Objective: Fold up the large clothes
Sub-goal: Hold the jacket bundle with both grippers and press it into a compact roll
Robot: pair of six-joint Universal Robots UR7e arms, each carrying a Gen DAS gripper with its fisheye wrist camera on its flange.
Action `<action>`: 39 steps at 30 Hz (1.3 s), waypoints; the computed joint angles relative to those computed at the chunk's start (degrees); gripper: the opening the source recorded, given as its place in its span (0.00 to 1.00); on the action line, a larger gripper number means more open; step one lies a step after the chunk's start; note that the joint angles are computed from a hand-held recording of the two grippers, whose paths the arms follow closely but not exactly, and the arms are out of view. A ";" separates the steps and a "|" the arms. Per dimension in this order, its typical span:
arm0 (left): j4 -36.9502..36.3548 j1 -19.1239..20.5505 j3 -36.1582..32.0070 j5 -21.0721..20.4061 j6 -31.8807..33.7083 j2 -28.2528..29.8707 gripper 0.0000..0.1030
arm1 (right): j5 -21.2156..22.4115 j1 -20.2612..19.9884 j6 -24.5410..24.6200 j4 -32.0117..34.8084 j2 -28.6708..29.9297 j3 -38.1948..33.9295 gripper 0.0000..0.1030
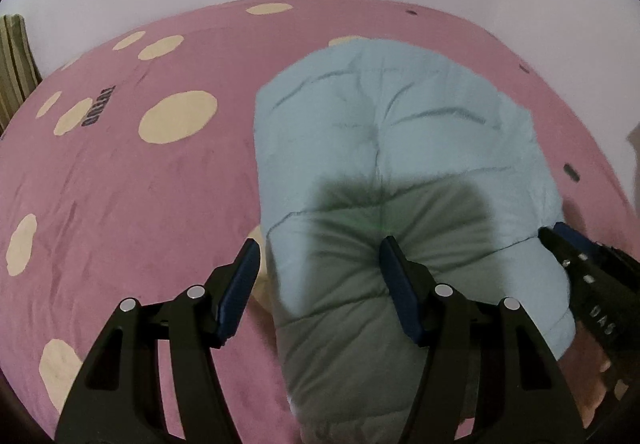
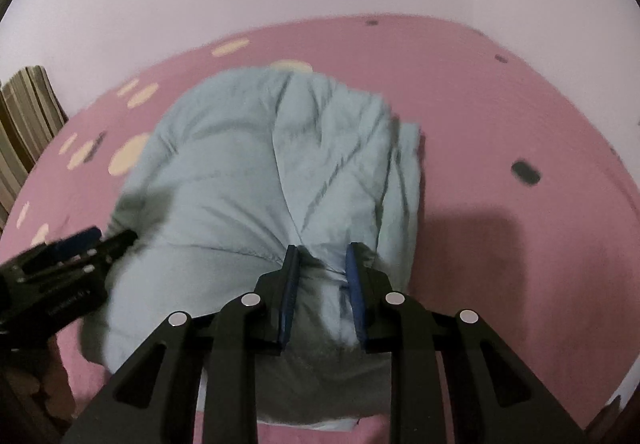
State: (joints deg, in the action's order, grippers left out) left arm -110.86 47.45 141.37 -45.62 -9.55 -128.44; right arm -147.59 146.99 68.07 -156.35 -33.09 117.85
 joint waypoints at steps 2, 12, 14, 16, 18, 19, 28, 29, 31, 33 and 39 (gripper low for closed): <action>-2.05 1.33 0.89 -0.32 1.86 0.65 0.61 | 0.39 -0.91 -1.02 -3.33 1.16 0.69 0.26; -7.91 4.33 2.90 -0.87 5.80 1.90 0.62 | -0.38 -1.66 -1.65 -7.17 3.35 1.22 0.27; -7.96 4.38 2.89 -0.84 5.96 1.81 0.62 | -0.61 -1.60 -1.55 -6.76 3.39 1.05 0.27; -7.54 3.91 3.12 -0.40 5.63 1.40 0.62 | -0.75 -1.50 -1.22 -6.09 3.50 0.69 0.27; -6.46 2.93 3.47 0.07 4.51 0.74 0.62 | -0.83 -1.35 -0.83 -5.74 3.62 0.57 0.27; -6.35 2.71 3.61 0.26 4.44 0.49 0.62 | -0.92 -1.28 -0.65 -5.50 3.68 0.48 0.27; -3.20 0.68 3.53 1.70 2.88 -1.13 0.61 | -1.25 -0.89 0.52 -4.26 3.68 0.08 0.27; -2.81 0.40 3.50 1.82 2.70 -1.31 0.61 | -1.29 -0.84 0.60 -4.19 3.63 0.09 0.27; -2.43 0.29 3.22 1.68 2.74 -1.43 0.61 | -1.31 -0.68 0.84 -4.19 3.59 0.09 0.27; -2.64 0.46 2.87 1.21 3.11 -1.46 0.61 | -1.39 -0.43 1.24 -4.01 3.49 0.10 0.27; 0.27 0.35 -0.25 -0.68 1.87 -1.35 0.60 | -1.45 0.91 3.41 -0.79 1.75 -0.15 0.27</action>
